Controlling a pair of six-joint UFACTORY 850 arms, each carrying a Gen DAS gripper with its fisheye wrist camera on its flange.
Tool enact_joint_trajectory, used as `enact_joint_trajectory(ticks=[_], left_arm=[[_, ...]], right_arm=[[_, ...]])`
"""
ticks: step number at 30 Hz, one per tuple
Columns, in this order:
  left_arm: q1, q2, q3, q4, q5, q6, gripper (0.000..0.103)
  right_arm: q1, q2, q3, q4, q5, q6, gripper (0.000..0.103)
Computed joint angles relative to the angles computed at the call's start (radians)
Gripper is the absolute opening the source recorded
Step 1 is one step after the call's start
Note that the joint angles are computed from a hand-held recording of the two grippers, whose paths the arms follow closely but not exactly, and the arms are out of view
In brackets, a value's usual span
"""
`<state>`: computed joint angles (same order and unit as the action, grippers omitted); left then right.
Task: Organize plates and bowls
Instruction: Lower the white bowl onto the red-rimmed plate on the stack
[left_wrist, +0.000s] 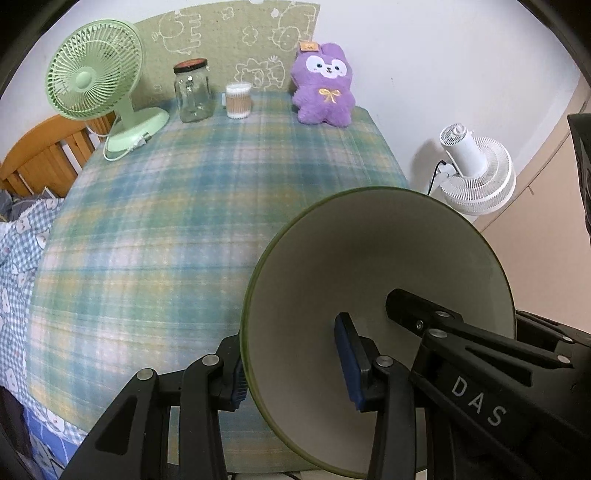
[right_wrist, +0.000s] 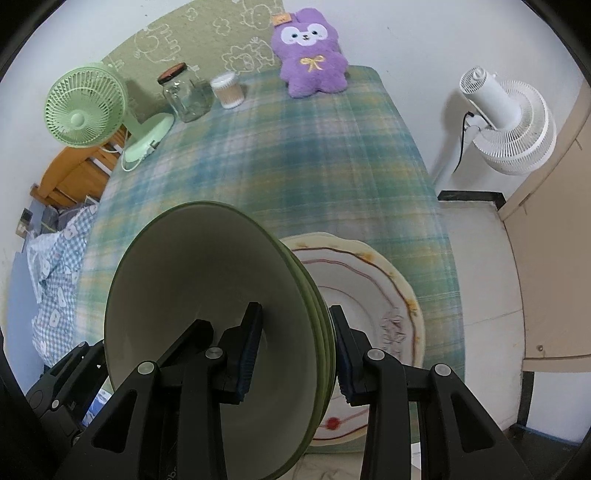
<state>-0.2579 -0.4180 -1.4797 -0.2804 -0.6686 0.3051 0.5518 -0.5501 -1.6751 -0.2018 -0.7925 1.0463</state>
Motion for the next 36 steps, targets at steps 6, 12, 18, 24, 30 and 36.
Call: enact_joint_trajectory(ticks=[6,12,18,24,30,36], left_arm=[[-0.034,-0.008,0.017,0.037,-0.001,-0.068,0.040],[-0.054,-0.024,0.026,0.070,-0.015,-0.130,0.040],[-0.061,-0.035,0.027,0.083,-0.008,-0.147,0.040],[-0.063,-0.042,0.019,0.094,-0.004,-0.148,0.040],[-0.067,-0.038,0.023,0.115,0.009,-0.159,0.044],[-0.063,-0.022,0.035,0.127,0.030,-0.178,0.068]], right_arm=[[-0.024,0.028,0.072,0.052,0.024,-0.058,0.039],[-0.041,0.026,0.104,0.107,0.034,-0.122,0.039],[-0.049,0.026,0.119,0.119,0.045,-0.139,0.039],[-0.051,0.020,0.111,0.116,0.041,-0.145,0.040],[-0.054,0.024,0.115,0.118,0.047,-0.137,0.041],[-0.041,0.045,0.130,0.001,0.033,-0.042,0.067]])
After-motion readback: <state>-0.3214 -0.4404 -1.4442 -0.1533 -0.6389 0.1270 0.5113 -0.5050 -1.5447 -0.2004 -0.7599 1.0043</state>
